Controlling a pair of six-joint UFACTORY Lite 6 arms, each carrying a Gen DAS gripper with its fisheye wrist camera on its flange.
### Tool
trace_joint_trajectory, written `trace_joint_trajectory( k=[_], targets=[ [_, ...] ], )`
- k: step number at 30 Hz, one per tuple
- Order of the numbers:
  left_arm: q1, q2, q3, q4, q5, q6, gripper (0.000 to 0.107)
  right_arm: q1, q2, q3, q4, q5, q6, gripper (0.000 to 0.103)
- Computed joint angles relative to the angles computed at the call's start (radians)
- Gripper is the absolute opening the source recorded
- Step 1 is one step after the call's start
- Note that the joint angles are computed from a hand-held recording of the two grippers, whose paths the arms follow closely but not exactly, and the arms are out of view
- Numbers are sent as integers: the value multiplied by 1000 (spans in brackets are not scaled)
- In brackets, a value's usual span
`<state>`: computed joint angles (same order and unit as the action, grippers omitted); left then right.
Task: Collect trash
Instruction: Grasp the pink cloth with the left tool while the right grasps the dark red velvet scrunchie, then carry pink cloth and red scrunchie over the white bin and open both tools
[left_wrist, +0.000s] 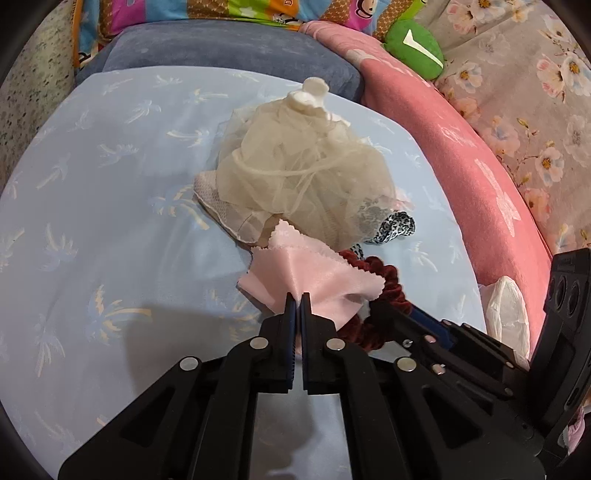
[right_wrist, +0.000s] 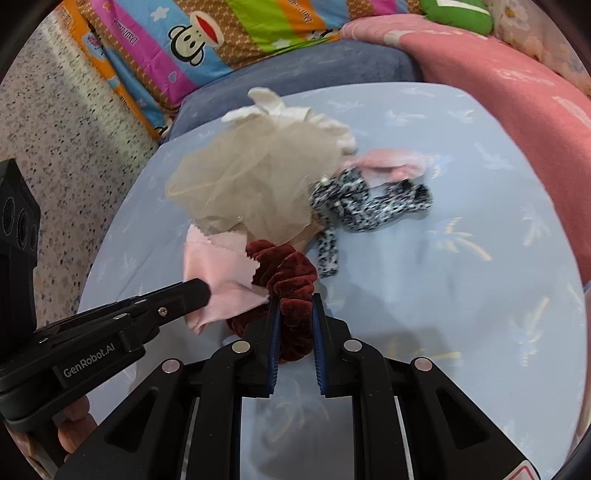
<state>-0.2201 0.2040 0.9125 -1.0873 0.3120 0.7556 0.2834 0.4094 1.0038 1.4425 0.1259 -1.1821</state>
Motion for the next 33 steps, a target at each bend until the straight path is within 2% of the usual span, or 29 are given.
trace_joint_trajectory(
  k=[5, 11, 13, 17, 24, 29, 33],
  targets=[
    [-65, -74, 0, 158, -33, -177, 2, -68, -174, -115, 14, -12, -36, 14],
    [-189, -124, 55, 480, -66, -518, 2, -179, -413, -230, -260, 12, 189, 14],
    [-226, -123, 87, 541, -67, -586, 2, -232, -503, -264, -377, 36, 284, 14],
    [-321, -114, 160, 707, -75, -760, 2, -356, -643, -304, -476, 109, 337, 14],
    [-488, -19, 340, 957, -70, -1011, 2, -686, -811, -317, -458, 315, 206, 14],
    [-591, 57, 457, 1095, -51, -1140, 2, -907, -847, -298, -418, 444, 95, 14],
    [-667, 138, 570, 1138, -24, -1176, 2, -1085, -836, -277, -380, 543, 4, 14]
  ],
)
